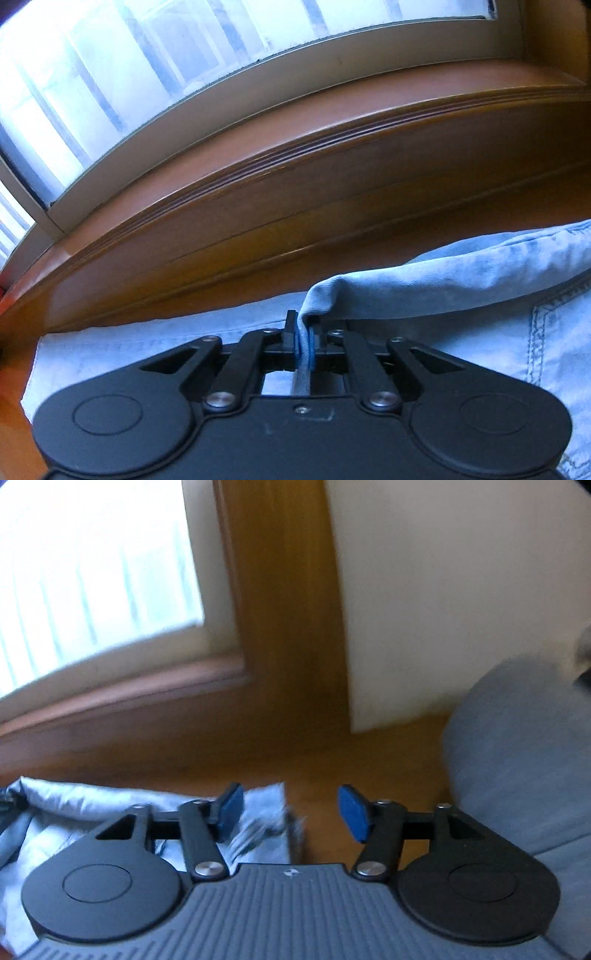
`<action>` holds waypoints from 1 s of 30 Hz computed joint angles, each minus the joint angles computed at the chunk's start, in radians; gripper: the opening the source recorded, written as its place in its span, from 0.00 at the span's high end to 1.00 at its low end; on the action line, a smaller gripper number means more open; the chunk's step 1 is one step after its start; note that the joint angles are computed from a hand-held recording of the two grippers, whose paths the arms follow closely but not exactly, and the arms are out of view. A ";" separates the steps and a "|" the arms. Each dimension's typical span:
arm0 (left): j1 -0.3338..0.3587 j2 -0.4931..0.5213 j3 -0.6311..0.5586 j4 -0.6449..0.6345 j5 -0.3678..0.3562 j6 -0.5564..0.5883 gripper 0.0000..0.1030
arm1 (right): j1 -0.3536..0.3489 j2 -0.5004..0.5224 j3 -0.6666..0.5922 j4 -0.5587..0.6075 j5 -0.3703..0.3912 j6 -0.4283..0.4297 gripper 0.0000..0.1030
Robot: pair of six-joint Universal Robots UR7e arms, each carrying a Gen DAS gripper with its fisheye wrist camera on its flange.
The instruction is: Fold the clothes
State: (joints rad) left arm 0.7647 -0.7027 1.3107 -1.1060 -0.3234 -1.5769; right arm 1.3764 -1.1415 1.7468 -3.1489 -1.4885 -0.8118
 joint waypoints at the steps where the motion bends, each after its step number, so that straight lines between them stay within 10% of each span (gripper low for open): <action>1: 0.003 0.006 -0.012 0.009 -0.002 -0.006 0.94 | -0.004 -0.013 0.010 0.003 0.029 -0.018 0.57; 4: 0.013 0.028 -0.050 0.045 -0.006 -0.033 0.94 | -0.013 -0.035 0.000 0.135 0.090 -0.089 0.69; 11: 0.007 0.111 -0.154 0.214 0.001 -0.069 0.94 | 0.023 0.074 -0.075 0.158 -0.074 -0.180 0.74; 21: -0.109 0.007 -0.007 -0.015 -0.102 0.006 0.69 | 0.034 -0.012 -0.018 0.228 0.034 -0.165 0.58; 30: -0.238 -0.114 0.191 0.035 -0.310 -0.315 0.66 | 0.043 -0.082 -0.006 0.763 0.151 -0.176 0.57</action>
State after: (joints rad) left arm 0.5269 -0.8169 1.5013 -1.0710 -0.6338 -1.8923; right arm 1.4194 -1.2236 1.7407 -2.3859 -1.3373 -0.9883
